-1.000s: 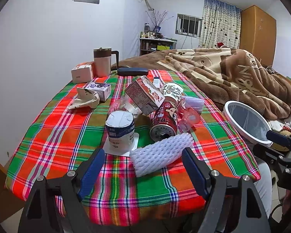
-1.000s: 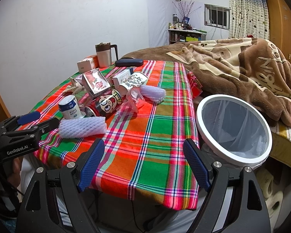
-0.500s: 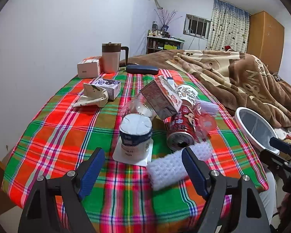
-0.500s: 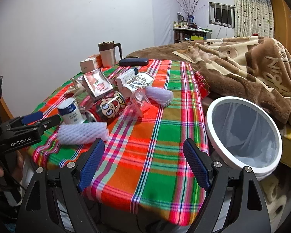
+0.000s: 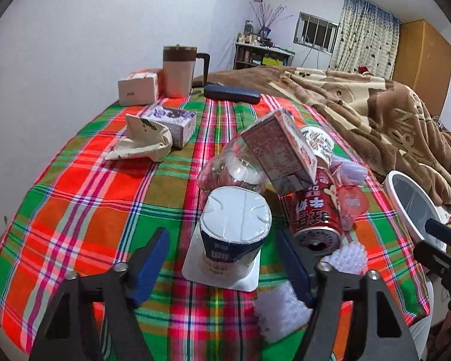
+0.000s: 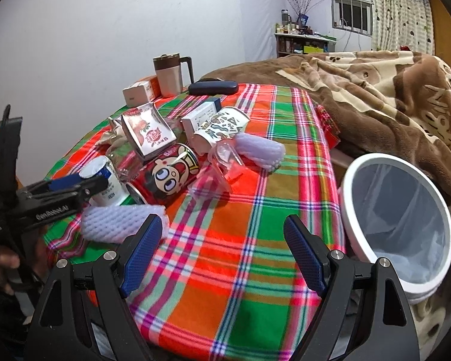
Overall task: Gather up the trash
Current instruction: 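Grasp the white yogurt cup with the left tool while the right tool grasps the red can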
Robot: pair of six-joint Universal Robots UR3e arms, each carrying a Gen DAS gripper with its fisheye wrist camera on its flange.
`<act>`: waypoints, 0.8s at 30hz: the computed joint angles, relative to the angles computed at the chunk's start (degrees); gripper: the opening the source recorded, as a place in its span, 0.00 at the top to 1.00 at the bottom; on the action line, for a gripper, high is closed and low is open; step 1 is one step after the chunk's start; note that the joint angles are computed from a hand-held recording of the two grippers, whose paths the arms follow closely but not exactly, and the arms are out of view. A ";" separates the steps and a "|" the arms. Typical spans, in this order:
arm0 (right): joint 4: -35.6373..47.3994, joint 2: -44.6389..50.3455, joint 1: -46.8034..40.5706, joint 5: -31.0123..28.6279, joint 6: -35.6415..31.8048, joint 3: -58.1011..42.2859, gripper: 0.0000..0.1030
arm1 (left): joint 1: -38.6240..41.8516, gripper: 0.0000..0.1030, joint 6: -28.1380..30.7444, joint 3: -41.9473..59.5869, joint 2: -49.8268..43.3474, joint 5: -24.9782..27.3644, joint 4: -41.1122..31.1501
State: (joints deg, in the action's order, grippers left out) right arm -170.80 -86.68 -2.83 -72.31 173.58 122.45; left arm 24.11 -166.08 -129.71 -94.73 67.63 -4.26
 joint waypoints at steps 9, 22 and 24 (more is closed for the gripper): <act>3.93 6.33 3.71 0.09 2.52 -8.92 0.18 | 1.09 0.54 1.25 0.50 -2.56 -2.94 -0.22; 12.74 18.09 9.46 0.69 9.12 -24.62 0.23 | 7.63 0.54 3.02 -3.21 3.09 -7.62 -0.96; 13.85 19.49 9.91 0.68 10.64 -26.59 0.23 | 8.46 0.54 3.47 -3.39 3.29 -8.33 -1.31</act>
State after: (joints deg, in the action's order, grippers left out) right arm -156.95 -67.18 7.09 -71.64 184.23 95.86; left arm 32.56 -162.61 -133.09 -91.43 59.30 -5.57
